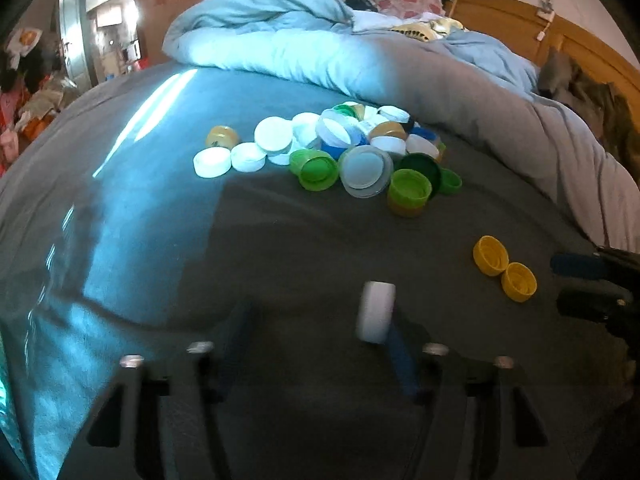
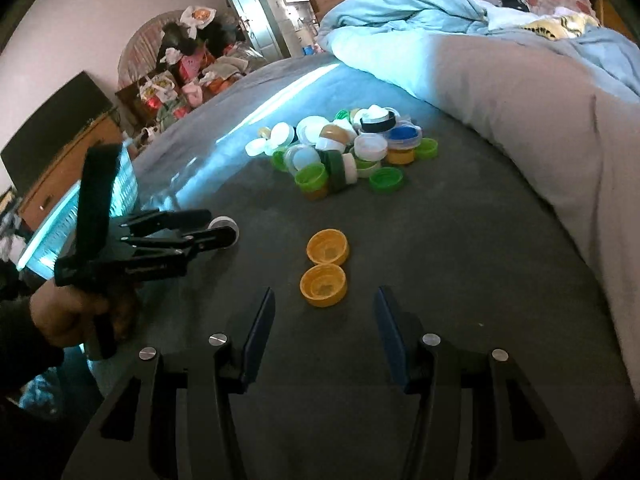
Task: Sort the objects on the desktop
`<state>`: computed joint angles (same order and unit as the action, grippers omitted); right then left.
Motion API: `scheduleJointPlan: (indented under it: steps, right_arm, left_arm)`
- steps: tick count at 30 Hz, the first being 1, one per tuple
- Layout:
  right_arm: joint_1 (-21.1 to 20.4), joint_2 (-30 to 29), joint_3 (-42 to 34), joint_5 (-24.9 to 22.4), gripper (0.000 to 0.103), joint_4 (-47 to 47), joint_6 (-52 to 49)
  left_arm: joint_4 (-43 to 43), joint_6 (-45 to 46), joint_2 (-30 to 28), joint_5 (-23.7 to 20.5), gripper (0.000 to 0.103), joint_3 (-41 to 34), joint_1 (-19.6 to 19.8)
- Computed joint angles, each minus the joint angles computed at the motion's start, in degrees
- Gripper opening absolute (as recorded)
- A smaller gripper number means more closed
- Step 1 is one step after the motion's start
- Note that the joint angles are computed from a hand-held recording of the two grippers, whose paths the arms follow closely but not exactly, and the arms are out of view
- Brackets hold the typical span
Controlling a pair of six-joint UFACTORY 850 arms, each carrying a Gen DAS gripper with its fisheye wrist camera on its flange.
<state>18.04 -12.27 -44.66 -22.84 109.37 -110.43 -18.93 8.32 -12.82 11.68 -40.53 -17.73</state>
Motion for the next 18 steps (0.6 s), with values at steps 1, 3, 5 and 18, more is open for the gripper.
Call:
scheduleJointPlan:
  steps: [1,3,5,18]
  right_arm:
    - [0.5,-0.3,-0.1,0.5,0.046,1.6,-1.3]
    - [1.7,-1.3,-1.0,2.2,0.046,3.5,-2.9]
    - [2.8,-1.9,-1.6,4.0,0.046,7.2,-6.5]
    - [3.5,3.0,-0.9,8.6,0.026,10.0,-9.1]
  left_arm:
    - [1.9,-2.0,0.1,0.0,0.028,0.1,0.2]
    - [5.9,-6.5,0.1,-0.1,0.024,0.2,0.8]
    - [10.3,-10.9,0.0,-0.1,0.024,0.2,1.2]
    - [14.6,-18.0,5.9,-1.1,0.01,2.0,1.9]
